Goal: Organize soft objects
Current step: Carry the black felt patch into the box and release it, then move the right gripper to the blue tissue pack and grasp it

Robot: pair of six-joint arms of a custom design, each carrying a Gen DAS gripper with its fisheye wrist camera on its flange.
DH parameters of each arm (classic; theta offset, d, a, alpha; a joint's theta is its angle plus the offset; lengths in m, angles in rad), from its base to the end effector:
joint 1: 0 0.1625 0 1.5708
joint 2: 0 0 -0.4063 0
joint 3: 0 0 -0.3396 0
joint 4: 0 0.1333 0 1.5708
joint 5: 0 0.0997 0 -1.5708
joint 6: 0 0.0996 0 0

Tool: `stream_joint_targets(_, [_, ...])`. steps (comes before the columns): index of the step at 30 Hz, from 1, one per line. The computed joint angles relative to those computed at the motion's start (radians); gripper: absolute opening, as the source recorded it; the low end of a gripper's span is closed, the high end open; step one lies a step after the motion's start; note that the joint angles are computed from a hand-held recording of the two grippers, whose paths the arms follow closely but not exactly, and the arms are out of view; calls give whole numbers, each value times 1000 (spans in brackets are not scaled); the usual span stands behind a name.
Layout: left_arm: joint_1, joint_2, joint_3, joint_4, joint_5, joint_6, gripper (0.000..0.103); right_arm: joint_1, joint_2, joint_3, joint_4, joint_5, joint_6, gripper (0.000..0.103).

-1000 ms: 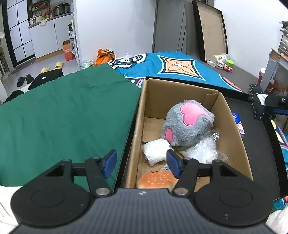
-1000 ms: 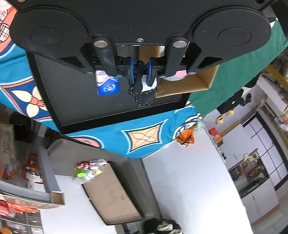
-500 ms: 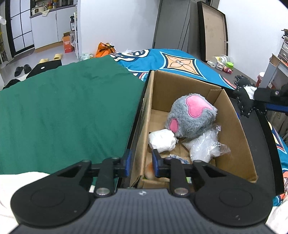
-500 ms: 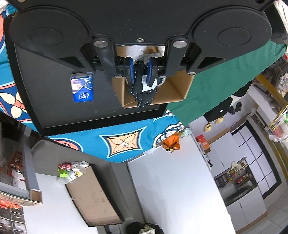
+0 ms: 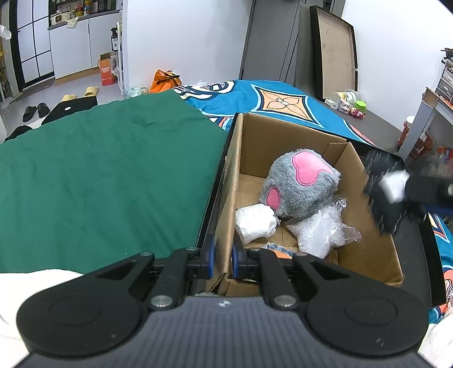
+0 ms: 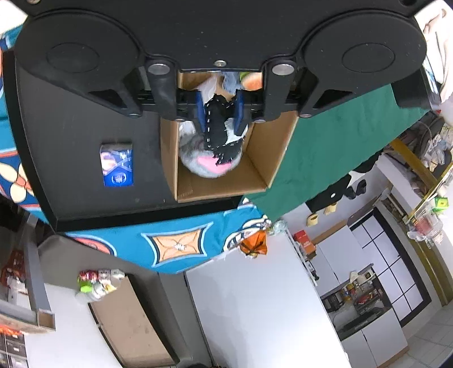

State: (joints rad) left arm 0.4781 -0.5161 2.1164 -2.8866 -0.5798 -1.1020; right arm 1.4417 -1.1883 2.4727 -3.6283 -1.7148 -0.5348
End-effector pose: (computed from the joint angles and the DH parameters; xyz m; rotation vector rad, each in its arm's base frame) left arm -0.2766 -0.3873 -0.0568 0.1661 2.2834 -0.9489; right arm 0.0681 -0.3999 0.2127 0.4495 -2.5647 0.9403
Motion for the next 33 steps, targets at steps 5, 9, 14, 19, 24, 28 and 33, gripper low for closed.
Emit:
stream_joint_targets(5, [-4,-4,-2,14,4,-7,11,-20,-8,9,-18,-12,24,39])
stream_joint_targets(9, [-6,-7,-7,35,5,-17,12,-31,-5,3,-33,-26,29,41])
stream_joint_targets(14, [-9,-9,-16,62,13,-12,15,-52,6,0,-62,-31,16,43])
stream_joint_targets(19, [4,-16,-39,111,9,-21,24,-74,13,-19,-62,-34,15,45])
stream_joint_targets(24, [5,-7,-71,170,32,-20,44,-104,24,-44,-52,-27,18,50])
stream_joint_targets(28, [14,5,-103,207,22,-7,50,-130,34,-65,-40,-19,26,55])
stream_joint_targets(33, [21,13,-141,285,26,-18,55,-160,51,-94,-25,-3,36,62])
